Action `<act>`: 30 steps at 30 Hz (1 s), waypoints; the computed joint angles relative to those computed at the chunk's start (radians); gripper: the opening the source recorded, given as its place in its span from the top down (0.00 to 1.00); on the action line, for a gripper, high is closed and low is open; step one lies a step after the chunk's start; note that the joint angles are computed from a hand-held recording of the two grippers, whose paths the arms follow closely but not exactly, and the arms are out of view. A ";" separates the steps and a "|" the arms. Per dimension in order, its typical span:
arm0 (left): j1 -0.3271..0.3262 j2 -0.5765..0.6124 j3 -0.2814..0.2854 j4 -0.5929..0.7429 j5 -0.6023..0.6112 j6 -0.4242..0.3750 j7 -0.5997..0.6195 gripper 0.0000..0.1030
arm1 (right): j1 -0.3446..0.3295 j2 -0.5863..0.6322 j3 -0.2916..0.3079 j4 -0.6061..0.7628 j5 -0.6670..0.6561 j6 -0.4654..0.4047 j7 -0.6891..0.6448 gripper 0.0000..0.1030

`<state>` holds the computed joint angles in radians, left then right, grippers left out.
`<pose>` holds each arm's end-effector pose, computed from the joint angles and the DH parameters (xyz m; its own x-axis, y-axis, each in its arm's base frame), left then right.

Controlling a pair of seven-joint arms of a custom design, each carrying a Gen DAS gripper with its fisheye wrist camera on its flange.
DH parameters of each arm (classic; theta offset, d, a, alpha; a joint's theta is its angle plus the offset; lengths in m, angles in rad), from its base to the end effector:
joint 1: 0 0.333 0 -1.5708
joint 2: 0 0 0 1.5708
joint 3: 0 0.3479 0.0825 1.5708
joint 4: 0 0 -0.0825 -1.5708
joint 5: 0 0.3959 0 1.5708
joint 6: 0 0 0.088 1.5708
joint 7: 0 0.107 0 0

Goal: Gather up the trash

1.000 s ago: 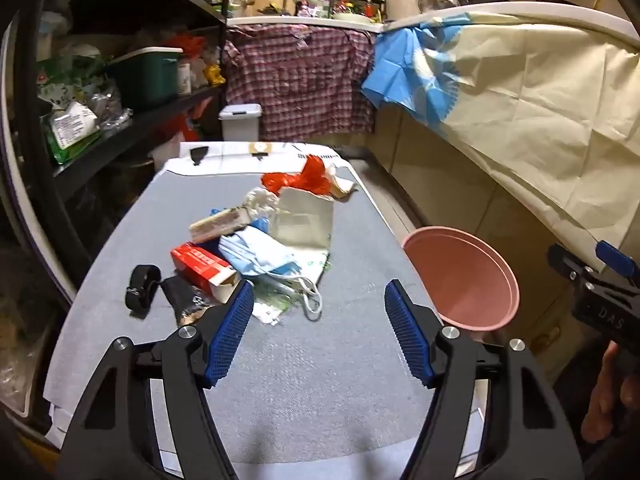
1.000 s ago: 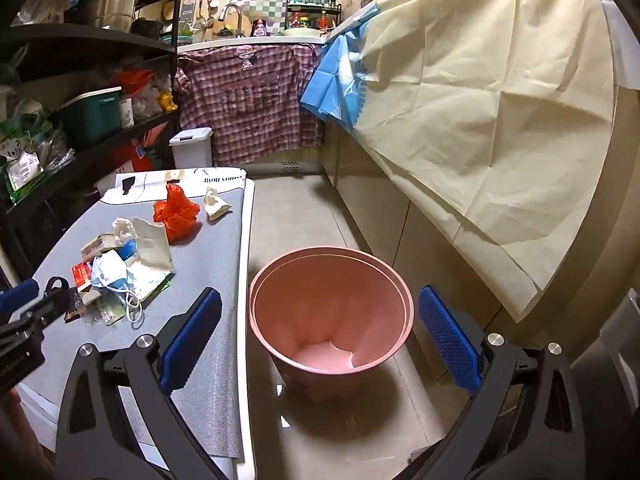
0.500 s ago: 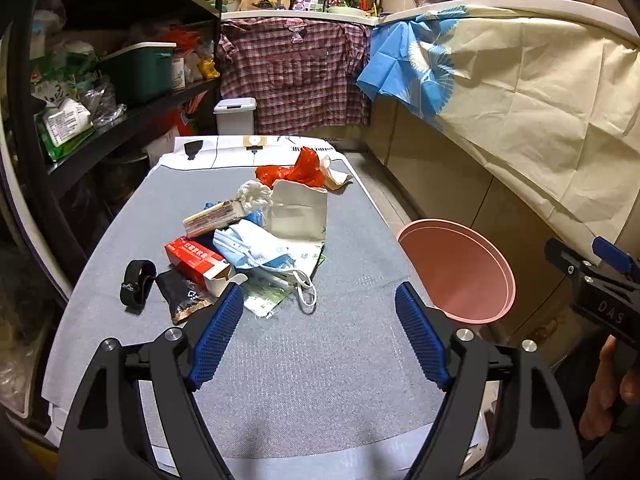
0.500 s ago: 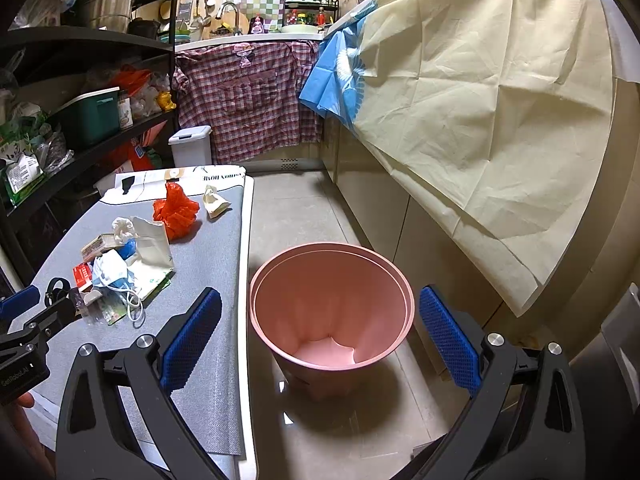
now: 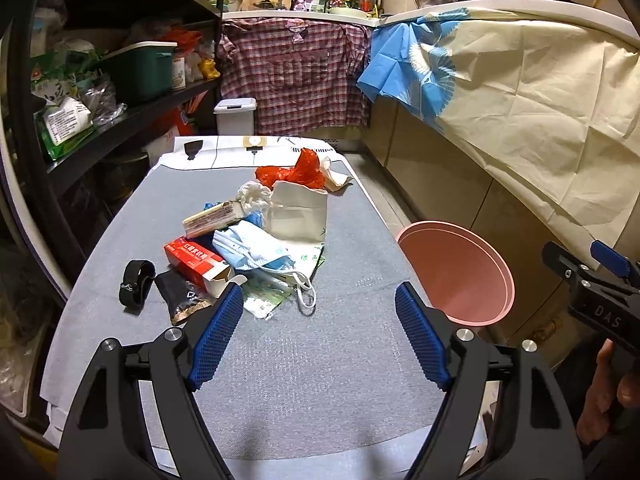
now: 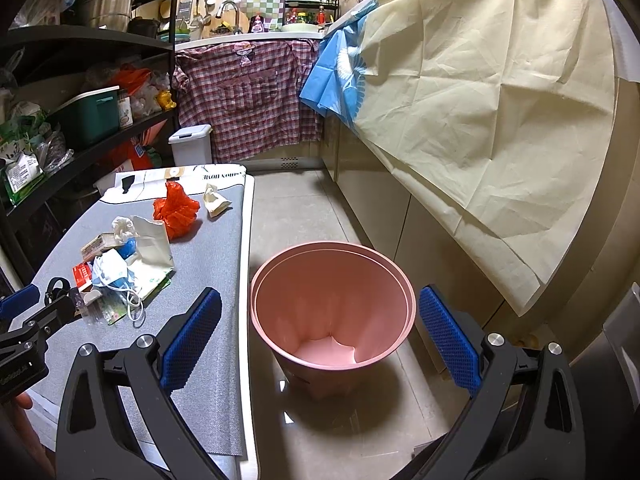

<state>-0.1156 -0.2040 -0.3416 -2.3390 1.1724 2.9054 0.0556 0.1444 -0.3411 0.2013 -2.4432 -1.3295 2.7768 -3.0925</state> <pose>0.4289 -0.2816 0.4916 -0.0666 -0.9943 0.0832 -0.5946 -0.0274 -0.8035 0.4208 0.2031 0.4953 -0.1261 -0.9920 0.0100 -0.5242 0.0581 -0.8496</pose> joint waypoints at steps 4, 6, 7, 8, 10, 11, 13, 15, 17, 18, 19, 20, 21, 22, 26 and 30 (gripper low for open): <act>-0.002 0.002 0.001 0.000 0.004 0.007 0.004 0.26 | 0.001 0.000 -0.001 0.000 -0.001 0.000 0.000 0.06; -0.003 0.003 0.001 0.000 0.002 0.008 0.007 0.26 | 0.000 0.000 -0.001 0.000 -0.001 0.000 0.000 0.06; -0.003 0.003 0.001 0.000 0.003 0.009 0.006 0.26 | 0.001 0.000 -0.002 0.001 0.002 0.001 -0.003 0.06; -0.002 0.003 0.000 0.001 0.005 0.008 0.005 0.26 | 0.000 0.000 -0.002 0.000 0.001 0.001 -0.002 0.06; -0.002 0.003 0.000 0.001 0.010 0.010 0.002 0.26 | 0.000 0.000 -0.002 0.000 0.001 0.002 -0.003 0.06; -0.002 0.002 -0.001 0.001 0.012 0.009 0.000 0.26 | -0.001 -0.001 -0.001 -0.001 0.000 0.002 -0.001 0.06; -0.002 0.002 0.000 0.001 0.015 0.010 -0.003 0.26 | -0.001 -0.001 -0.001 0.000 0.001 0.002 -0.002 0.06; -0.003 0.002 0.001 0.001 0.012 0.010 0.000 0.26 | -0.001 0.000 -0.002 0.000 0.001 0.002 -0.003 0.06; -0.004 0.003 0.001 0.001 0.012 0.012 0.001 0.26 | -0.001 -0.001 -0.002 -0.001 0.001 0.003 -0.004 0.06; -0.004 0.004 0.002 0.002 0.010 0.013 0.003 0.26 | -0.001 -0.001 -0.002 0.000 0.002 0.003 -0.004 0.06; -0.004 0.004 0.001 0.003 0.011 0.014 0.003 0.26 | -0.002 -0.001 -0.001 -0.001 0.001 0.003 -0.003 0.06; -0.003 0.006 0.001 0.005 0.013 0.014 0.002 0.26 | -0.002 -0.001 -0.001 0.000 0.000 0.003 -0.003 0.06; -0.003 0.007 0.001 0.006 0.015 0.015 0.000 0.26 | -0.002 -0.001 -0.001 0.000 0.000 0.002 -0.002 0.06; -0.003 0.008 0.001 0.006 0.017 0.016 -0.002 0.26 | -0.001 0.000 -0.002 0.001 0.002 0.003 -0.005 0.06; -0.006 0.008 0.002 0.006 0.017 0.014 -0.002 0.26 | -0.002 0.000 -0.002 0.001 0.003 0.003 -0.006 0.06; -0.007 0.008 0.003 0.006 0.017 0.014 -0.002 0.26 | -0.002 0.000 -0.001 0.000 0.002 0.004 -0.005 0.06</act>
<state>-0.1225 -0.1962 -0.3388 -2.3328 1.1894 2.9193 0.0540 0.1424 -0.3409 0.1999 -2.4427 -1.3272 2.7805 -3.0979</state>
